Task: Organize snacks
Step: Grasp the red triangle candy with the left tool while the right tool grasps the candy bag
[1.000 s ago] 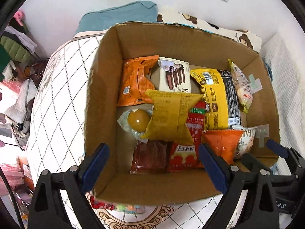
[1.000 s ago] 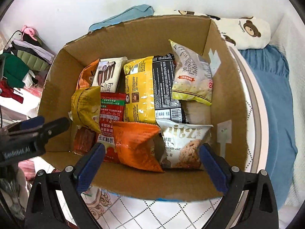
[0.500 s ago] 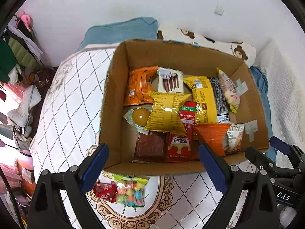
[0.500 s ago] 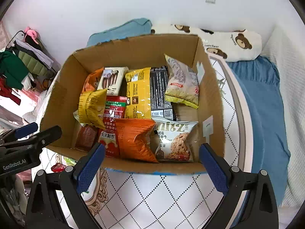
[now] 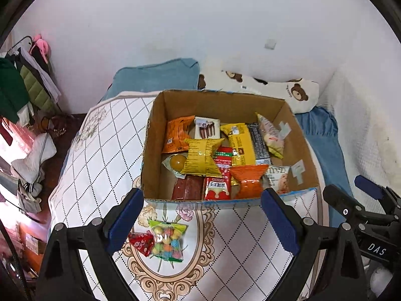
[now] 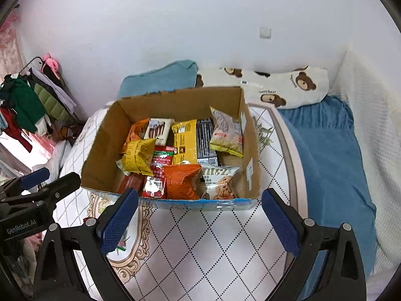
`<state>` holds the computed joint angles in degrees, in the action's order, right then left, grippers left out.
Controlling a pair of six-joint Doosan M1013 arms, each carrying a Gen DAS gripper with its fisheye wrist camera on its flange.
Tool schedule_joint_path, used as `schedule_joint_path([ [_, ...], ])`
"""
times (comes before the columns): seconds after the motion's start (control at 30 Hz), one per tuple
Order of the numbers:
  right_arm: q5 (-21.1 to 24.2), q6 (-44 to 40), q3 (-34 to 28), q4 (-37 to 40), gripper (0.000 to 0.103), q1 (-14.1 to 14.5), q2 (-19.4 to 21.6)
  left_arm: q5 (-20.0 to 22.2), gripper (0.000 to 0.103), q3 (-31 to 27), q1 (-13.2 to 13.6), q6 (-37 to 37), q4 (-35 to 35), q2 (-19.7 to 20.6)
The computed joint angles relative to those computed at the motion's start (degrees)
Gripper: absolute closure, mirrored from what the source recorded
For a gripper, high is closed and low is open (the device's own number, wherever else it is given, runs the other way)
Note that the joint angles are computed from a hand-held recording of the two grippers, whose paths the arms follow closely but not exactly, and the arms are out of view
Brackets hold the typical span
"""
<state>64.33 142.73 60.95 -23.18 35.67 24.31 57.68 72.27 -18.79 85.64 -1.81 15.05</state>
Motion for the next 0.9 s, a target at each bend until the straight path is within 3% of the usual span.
schedule_joint_path([
  [0.47, -0.79, 5.93, 3.75, -8.21, 0.002, 3.36, -4.92, -3.01, 0.007, 3.62, -1.16, -0.97, 1.08, -3.84],
  [0.63, -5.78, 5.25, 6.23, -3.85, 0.003, 2.23, -6.09, -2.28, 0.007, 4.25, -1.06, -4.13, 4.23, -3.70],
  [0.7, -8.90, 4.76, 8.00, -0.74, 0.013, 1.55, -6.42, -0.83, 0.007, 4.38, -0.56, -5.57, 5.85, -3.28],
  [0.73, -10.14, 3.65, 8.49, 1.43, 0.028, 1.20, -6.28, -0.22, 0.007, 4.60, -0.31, -6.30, 6.83, -3.18],
  [0.8, -13.13, -0.41, 9.80, 9.74, 0.040, 0.00, -5.79, 1.79, 0.007, 4.91, 0.54, -7.88, 9.58, -2.65],
  [0.9, -15.50, -4.74, 10.76, 17.53, 0.044, -0.47, -4.42, 4.98, 0.007, 4.90, 1.79, -8.52, 12.79, -1.69],
])
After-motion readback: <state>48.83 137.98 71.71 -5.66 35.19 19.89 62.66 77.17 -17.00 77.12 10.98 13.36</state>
